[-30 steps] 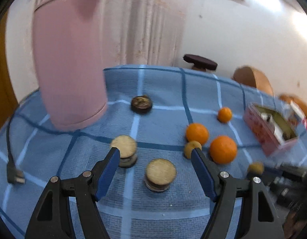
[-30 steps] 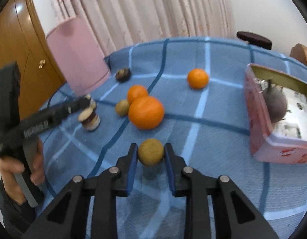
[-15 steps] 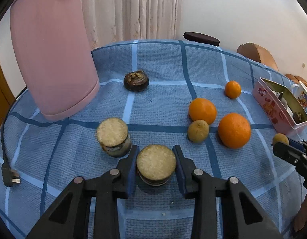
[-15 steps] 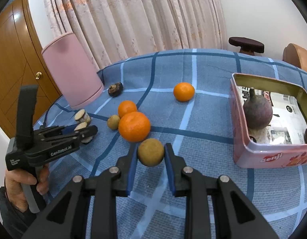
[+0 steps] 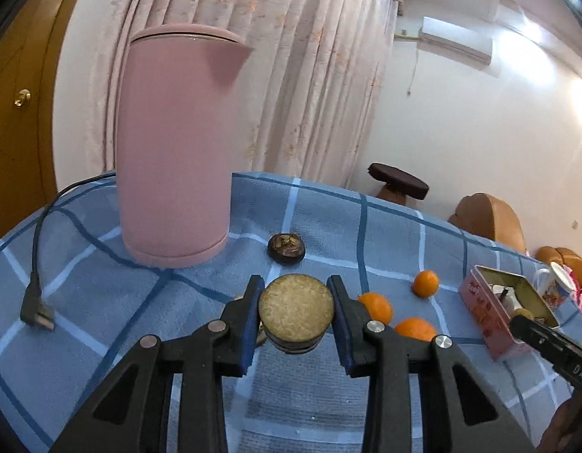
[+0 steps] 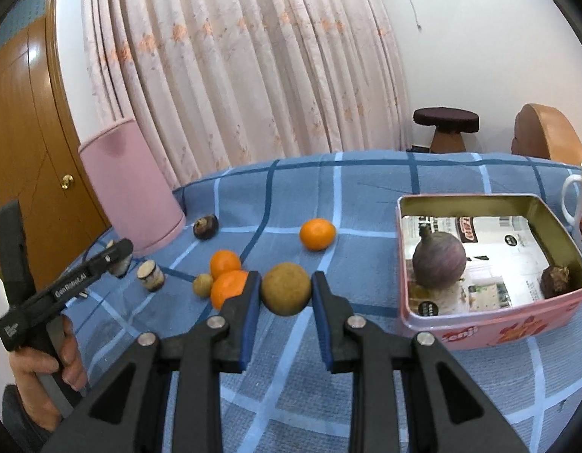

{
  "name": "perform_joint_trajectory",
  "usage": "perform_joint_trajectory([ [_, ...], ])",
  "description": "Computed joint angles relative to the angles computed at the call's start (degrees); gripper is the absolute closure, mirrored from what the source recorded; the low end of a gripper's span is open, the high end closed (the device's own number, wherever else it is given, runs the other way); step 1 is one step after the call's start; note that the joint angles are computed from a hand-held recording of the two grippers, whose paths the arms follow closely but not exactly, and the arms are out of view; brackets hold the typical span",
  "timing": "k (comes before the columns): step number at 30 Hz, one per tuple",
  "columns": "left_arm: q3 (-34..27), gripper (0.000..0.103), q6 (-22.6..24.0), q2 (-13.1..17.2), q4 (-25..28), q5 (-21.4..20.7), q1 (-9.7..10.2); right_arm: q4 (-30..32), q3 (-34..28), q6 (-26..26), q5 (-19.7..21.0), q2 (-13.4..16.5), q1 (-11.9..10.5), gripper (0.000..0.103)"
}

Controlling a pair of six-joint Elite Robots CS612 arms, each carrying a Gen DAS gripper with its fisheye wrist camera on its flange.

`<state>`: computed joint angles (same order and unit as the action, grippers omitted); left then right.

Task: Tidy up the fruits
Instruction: 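Carry the yellow-brown fruit and beige disc over the pink tin box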

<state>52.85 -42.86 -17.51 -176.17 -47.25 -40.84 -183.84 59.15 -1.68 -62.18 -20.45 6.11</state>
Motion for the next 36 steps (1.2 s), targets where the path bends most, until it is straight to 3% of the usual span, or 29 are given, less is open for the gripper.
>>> perform_joint_trajectory([
  [6,-4.34,0.067,1.04,1.90,3.40,2.51,-1.07,-0.68,-0.60,0.09,-0.04,0.31,-0.15,0.073],
  [11,-6.92,0.067,1.25,2.96,5.40,2.03,-1.65,-2.98,-1.75,3.45,6.39,1.18,-1.55,0.073],
  [13,-8.37,0.067,1.80,3.54,6.63,1.91,-1.90,-2.90,-2.02,4.22,6.86,1.30,-1.77,0.073],
  [19,-12.62,0.067,3.03,5.51,8.54,1.54,-2.44,-2.13,-1.96,3.59,3.61,1.13,-1.79,0.073],
  [23,-15.78,0.067,4.22,6.95,10.01,0.80,-2.68,-3.38,-1.20,-0.09,-2.10,0.75,-1.34,0.073],
  [31,-25.14,0.067,7.51,11.29,14.06,-0.12,-3.31,-3.39,-1.54,-0.18,-3.39,0.92,-2.42,0.073],
  [36,-33.54,0.067,8.86,15.20,18.15,-1.07,-3.64,-3.23,-1.99,-0.86,-6.29,1.09,-2.83,0.073],
])
